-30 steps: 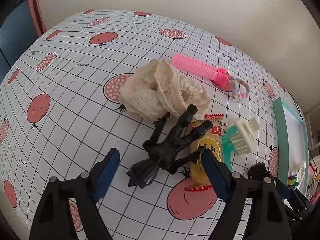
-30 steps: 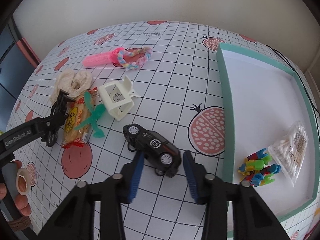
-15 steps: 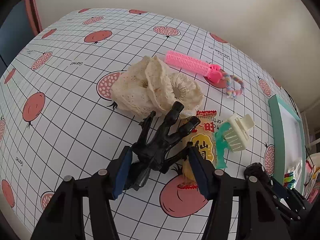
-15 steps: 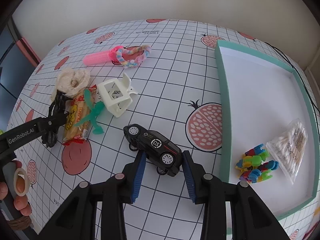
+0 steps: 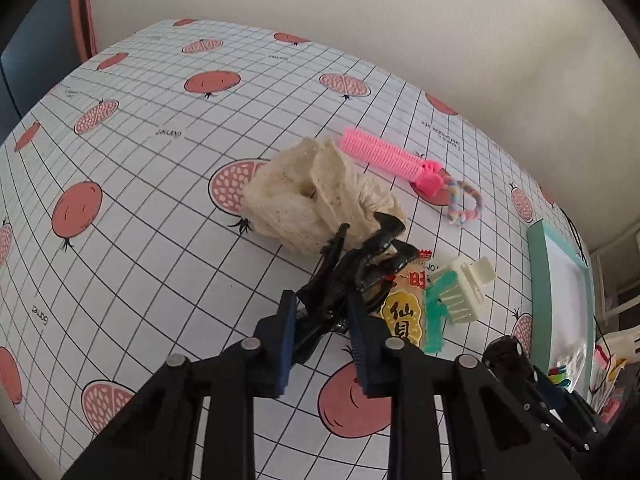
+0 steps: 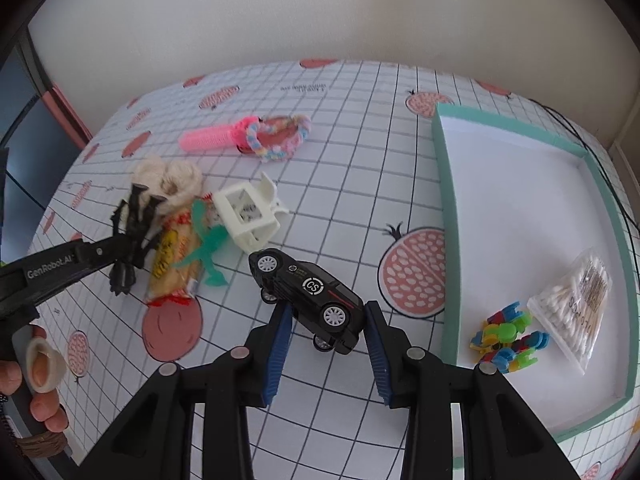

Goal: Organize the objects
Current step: 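Grasp the black claw-hand toy with the left gripper while the right grasps the black toy car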

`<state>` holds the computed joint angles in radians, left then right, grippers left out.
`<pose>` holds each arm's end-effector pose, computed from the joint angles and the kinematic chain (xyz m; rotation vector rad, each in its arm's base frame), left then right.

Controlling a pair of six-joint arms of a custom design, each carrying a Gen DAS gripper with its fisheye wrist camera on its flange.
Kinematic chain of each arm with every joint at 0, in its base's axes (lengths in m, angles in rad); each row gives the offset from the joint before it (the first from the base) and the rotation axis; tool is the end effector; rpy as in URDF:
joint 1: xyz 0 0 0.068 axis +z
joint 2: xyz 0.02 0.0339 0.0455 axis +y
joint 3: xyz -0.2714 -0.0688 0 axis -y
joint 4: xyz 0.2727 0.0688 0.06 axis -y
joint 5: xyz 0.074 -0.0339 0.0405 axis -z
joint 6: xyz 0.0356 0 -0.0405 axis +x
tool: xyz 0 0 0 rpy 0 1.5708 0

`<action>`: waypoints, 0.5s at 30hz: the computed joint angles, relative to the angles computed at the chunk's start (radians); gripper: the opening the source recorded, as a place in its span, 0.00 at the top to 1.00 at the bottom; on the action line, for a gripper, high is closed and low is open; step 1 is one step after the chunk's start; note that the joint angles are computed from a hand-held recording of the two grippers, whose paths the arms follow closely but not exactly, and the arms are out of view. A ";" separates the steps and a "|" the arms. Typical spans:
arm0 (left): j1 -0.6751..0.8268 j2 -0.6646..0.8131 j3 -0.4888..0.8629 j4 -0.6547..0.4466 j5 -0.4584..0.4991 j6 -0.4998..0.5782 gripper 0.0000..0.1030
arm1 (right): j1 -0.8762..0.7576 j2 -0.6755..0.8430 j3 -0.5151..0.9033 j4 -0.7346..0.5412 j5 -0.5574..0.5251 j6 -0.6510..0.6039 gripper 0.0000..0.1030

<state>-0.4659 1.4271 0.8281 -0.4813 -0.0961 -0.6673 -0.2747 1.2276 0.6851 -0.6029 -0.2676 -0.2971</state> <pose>0.2622 -0.1280 0.1814 -0.3000 2.6496 -0.2500 0.2315 -0.0555 0.1810 -0.1069 2.6537 0.1811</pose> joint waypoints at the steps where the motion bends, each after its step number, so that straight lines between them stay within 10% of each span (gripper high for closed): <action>1: -0.007 -0.002 0.004 -0.006 -0.019 0.002 0.75 | 0.000 -0.006 0.001 -0.002 -0.004 0.000 0.62; 7: 0.001 -0.030 -0.012 0.013 -0.004 -0.008 0.95 | -0.003 -0.005 0.005 -0.001 -0.005 -0.002 0.62; 15: 0.018 -0.038 -0.023 0.033 0.012 -0.016 0.97 | -0.020 0.005 0.010 -0.005 -0.010 -0.011 0.62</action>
<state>-0.4482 1.3887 0.8048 -0.4486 -0.0840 -0.6834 -0.2948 1.2324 0.6948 -0.6078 -0.2771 -0.3078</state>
